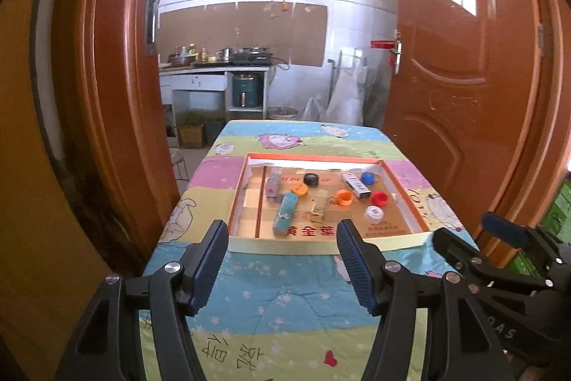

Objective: Organize rigid objects

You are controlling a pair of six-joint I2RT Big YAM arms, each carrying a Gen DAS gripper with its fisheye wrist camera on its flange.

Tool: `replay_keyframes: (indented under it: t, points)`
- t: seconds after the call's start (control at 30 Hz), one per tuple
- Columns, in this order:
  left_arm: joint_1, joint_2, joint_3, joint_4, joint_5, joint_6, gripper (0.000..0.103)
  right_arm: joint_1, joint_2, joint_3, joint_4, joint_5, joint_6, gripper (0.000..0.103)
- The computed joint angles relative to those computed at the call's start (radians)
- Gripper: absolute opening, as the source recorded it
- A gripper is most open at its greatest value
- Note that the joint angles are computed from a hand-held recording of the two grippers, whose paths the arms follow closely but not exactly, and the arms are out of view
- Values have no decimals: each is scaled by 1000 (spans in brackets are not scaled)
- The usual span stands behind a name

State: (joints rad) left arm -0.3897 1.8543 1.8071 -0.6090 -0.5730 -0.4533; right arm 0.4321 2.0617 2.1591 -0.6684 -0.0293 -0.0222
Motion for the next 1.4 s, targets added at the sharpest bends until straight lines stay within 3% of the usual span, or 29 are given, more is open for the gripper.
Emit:
replay_keyframes:
  t: [0.37,0.5,0.63,0.93,1.4]
  points:
    - [-42,-78,-92,73,-28,36,63,5,-130,-180,95,49,38,76]
    - [-56,-111,-133,102,-63,38,63,18,-162,-219,113,103,49,76]
    - [-70,-132,-145,83,-100,27,63,37,-191,-253,140,169,39,76]
    - [-100,-160,-176,86,-164,18,63,49,-247,-324,184,178,44,76]
    - [-103,-194,-219,116,-159,22,63,52,-294,-380,219,170,45,76]
